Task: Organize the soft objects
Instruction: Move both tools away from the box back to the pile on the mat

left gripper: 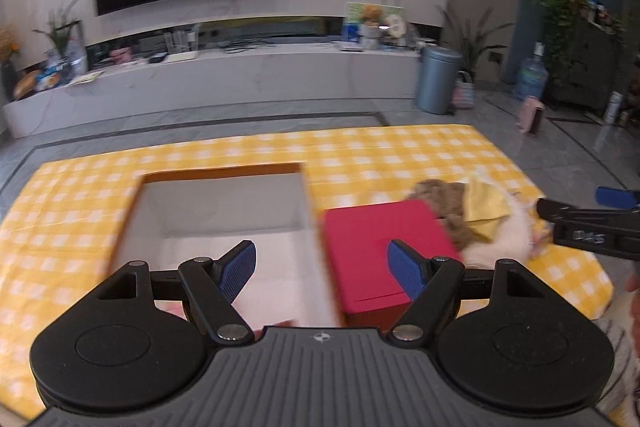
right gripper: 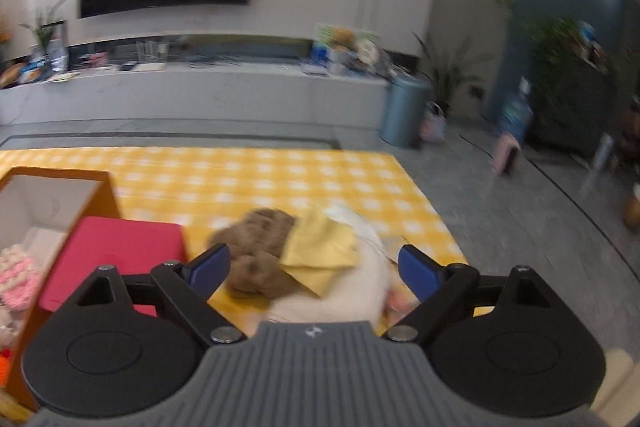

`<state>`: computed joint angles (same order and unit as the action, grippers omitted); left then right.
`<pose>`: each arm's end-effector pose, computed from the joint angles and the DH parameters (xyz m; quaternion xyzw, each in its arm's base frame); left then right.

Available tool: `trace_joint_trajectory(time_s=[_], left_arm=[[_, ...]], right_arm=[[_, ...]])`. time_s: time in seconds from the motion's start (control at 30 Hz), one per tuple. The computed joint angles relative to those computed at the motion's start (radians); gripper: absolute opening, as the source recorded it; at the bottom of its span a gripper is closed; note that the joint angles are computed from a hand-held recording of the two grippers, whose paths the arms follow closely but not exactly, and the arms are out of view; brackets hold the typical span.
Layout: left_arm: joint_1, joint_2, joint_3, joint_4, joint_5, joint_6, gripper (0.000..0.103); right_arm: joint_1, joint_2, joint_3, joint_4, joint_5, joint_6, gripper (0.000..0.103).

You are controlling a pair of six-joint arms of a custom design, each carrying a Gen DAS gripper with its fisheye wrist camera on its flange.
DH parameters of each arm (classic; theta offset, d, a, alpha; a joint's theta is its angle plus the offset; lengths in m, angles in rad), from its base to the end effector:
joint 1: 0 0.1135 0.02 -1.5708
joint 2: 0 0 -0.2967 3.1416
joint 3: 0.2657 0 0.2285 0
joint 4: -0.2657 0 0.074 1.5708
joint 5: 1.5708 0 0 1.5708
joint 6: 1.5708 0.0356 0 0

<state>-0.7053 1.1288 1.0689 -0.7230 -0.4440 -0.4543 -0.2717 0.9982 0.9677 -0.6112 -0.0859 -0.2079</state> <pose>0.1561 -0.1128 0.3535 0.0289 0.9042 -0.0350 0.4246 0.1638 -0.0425 0.3506 0.0093 0.8934 -0.0690 0.4439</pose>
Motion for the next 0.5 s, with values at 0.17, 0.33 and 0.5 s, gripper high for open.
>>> trace_joint_trajectory(time_s=[0.17,0.33,0.5], left_arm=[[-0.109,0.128,0.047,0.052,0.017,-0.019,0.088],[-0.142,0.261,0.133,0.037,0.025,-0.026,0.088],[-0.109,0.361,0.204,0.042,0.095,0.017,0.088]], right_arm=[[-0.136,0.060,-0.031,0.006,-0.096,-0.054,0.090],[-0.165,0.153,-0.057,0.038,-0.040,-0.042,0.090],[-0.181,0.204,-0.074,0.055,-0.080,-0.031,0.090]])
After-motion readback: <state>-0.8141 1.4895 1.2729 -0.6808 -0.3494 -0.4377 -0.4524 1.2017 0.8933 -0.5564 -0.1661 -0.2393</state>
